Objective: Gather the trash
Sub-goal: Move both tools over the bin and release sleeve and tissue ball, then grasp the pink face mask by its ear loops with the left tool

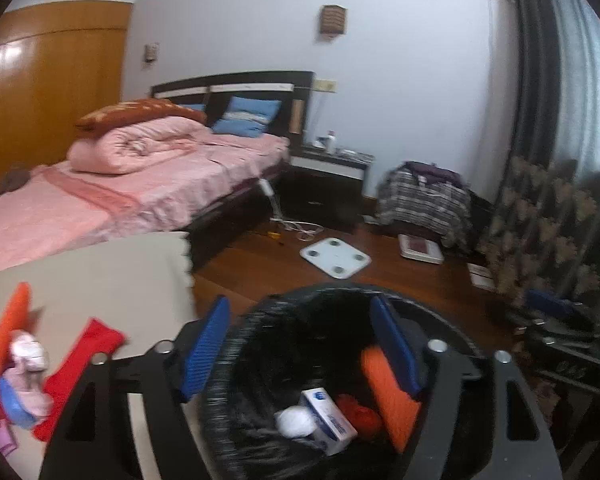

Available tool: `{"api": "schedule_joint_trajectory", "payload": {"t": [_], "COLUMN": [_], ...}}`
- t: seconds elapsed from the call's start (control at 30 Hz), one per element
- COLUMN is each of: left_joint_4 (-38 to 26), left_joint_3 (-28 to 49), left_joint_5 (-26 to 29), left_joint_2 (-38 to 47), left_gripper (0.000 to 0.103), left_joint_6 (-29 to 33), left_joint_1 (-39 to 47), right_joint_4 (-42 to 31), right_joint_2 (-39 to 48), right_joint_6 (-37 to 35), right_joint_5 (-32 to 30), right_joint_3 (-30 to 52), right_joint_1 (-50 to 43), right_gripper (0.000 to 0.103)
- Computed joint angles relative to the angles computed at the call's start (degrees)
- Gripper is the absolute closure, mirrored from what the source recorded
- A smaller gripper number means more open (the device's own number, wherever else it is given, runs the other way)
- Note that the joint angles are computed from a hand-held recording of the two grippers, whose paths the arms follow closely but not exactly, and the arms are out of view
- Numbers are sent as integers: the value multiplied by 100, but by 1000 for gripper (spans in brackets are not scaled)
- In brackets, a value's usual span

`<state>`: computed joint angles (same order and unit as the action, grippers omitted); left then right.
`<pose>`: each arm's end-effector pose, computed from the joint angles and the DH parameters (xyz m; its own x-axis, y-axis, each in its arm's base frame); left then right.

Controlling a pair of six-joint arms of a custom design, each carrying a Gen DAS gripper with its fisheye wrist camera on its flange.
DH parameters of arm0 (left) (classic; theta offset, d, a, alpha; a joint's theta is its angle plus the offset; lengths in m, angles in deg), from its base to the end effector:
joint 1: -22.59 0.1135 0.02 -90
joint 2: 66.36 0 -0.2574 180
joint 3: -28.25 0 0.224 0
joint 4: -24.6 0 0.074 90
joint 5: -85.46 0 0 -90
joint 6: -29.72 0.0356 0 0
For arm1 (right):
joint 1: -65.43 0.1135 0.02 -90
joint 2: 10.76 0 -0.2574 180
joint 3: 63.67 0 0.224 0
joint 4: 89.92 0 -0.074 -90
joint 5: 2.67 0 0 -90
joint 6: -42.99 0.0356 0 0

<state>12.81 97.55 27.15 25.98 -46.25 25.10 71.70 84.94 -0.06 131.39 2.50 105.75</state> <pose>0.3228 -0.0046 0.2235 -0.4582 0.1864 -0.8691 0.5201 0.8491 -0.0921 0.2503 0.1799 0.1853 -0.4663 0.2930 -0.8347 0.3387 0.9308 0.1375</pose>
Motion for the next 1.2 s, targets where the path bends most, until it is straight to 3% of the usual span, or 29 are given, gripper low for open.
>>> {"api": "schedule_joint_trajectory", "payload": {"t": [0.17,0.43,0.87,1.2], "left_joint_4": [46,-55,21,-32], "left_joint_3": [16,250,1041,1850], "left_joint_5": [5,40,-7,-435], "left_joint_2": [-32,221,1254,2344], "left_gripper": [14,12,12,12], "left_joint_6": [112,450,909,981], "left_joint_1": [719,1993,3570,4009], "right_joint_4": [-11,-202,-1127,-2590], "right_joint_2": [271,1280,3585,5659], "right_joint_6": [-171,-531,-1503,-1839], "right_joint_5": [-93,-423,-1135,-1575], "right_joint_3": [433,1860,5552,9019], "right_joint_1": [160,517,969,1103], "right_gripper": [6,5,6,6]}}
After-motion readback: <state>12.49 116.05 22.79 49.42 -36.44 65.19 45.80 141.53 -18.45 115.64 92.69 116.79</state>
